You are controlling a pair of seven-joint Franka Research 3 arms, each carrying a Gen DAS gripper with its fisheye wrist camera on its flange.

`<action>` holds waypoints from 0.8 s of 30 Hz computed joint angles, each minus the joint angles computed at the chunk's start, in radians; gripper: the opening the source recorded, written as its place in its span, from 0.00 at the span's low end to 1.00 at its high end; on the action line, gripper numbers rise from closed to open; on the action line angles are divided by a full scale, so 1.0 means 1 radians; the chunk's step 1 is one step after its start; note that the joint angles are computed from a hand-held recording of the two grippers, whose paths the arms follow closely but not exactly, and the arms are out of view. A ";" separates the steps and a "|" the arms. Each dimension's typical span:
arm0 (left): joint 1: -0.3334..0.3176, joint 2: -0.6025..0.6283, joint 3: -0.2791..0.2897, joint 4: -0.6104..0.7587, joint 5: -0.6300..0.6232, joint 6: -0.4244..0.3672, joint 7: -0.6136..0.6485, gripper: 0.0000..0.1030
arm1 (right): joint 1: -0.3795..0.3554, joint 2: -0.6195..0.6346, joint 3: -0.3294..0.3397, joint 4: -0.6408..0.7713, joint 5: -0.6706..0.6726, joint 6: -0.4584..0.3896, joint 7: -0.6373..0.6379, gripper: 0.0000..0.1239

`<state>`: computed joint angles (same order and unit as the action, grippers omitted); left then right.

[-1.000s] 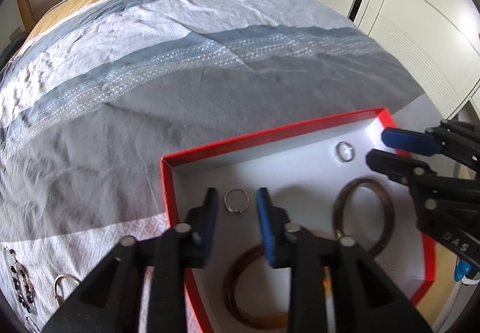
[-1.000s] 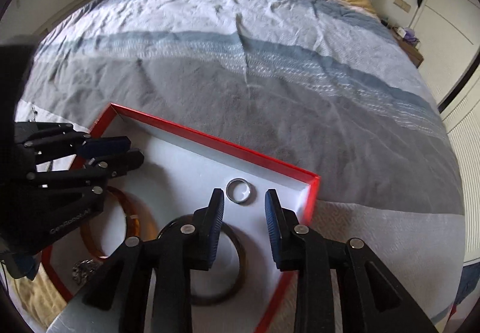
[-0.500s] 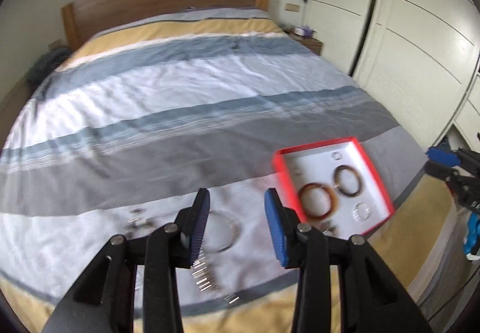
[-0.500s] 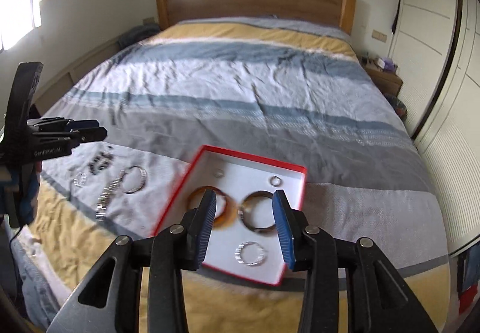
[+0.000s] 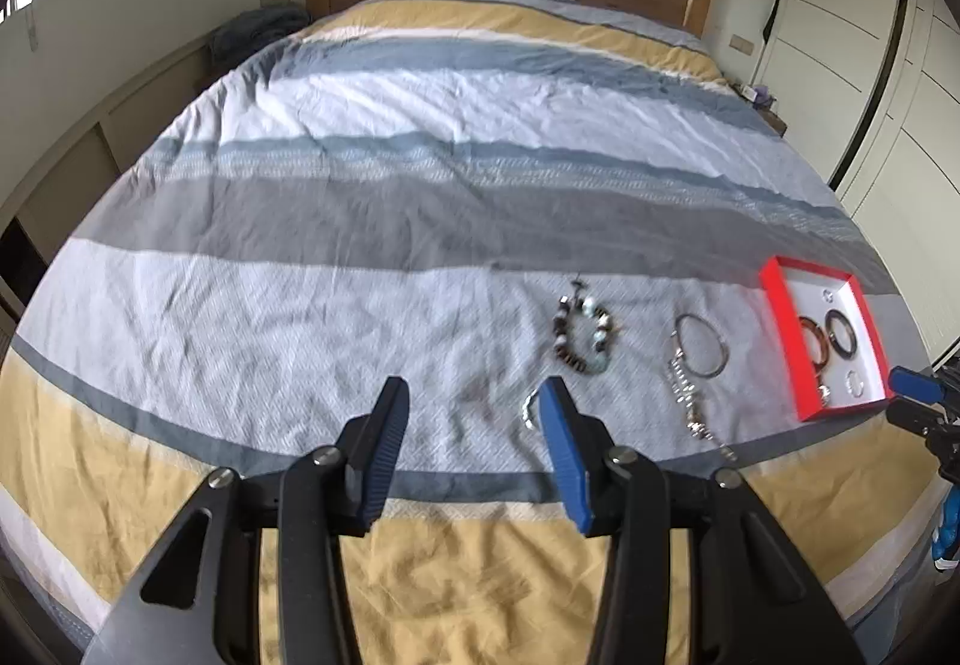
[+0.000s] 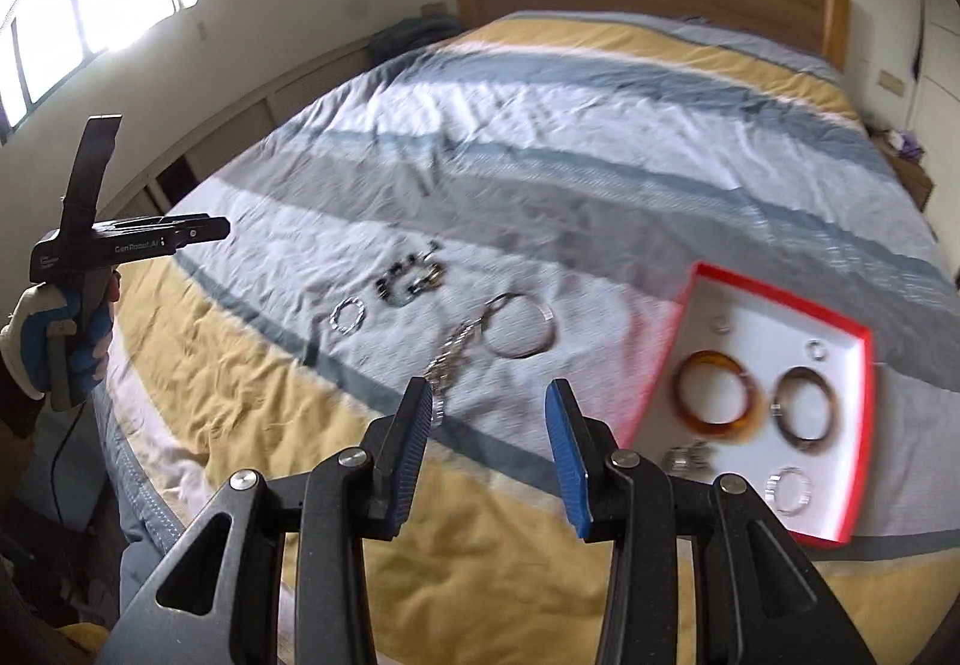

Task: Organize jewelry
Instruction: 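Withdraw the left tool from the box toward the remaining jewelry, then grasp the twisted silver hoop with the left tool while the right tool grasps the silver chain bracelet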

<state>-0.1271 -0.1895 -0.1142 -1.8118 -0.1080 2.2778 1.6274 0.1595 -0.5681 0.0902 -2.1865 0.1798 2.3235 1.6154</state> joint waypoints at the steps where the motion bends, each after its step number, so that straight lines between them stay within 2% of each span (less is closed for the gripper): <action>1: -0.001 0.001 0.002 -0.015 -0.008 0.008 0.008 0.42 | 0.010 0.029 0.005 0.008 0.007 0.004 -0.003 0.31; 5: -0.011 0.037 -0.003 -0.047 -0.040 0.028 0.038 0.42 | 0.039 0.122 0.008 0.024 0.030 0.028 -0.014 0.31; 12: -0.035 0.134 -0.044 -0.062 -0.056 0.074 0.069 0.42 | 0.071 0.275 -0.002 0.056 0.055 0.064 -0.021 0.31; 17: -0.036 0.198 -0.066 -0.046 0.000 0.105 0.023 0.42 | 0.087 0.353 -0.018 0.076 0.092 0.098 -0.044 0.31; 24: -0.035 0.225 -0.081 -0.053 0.021 0.171 0.045 0.41 | 0.099 0.423 -0.026 0.095 0.135 0.144 -0.083 0.30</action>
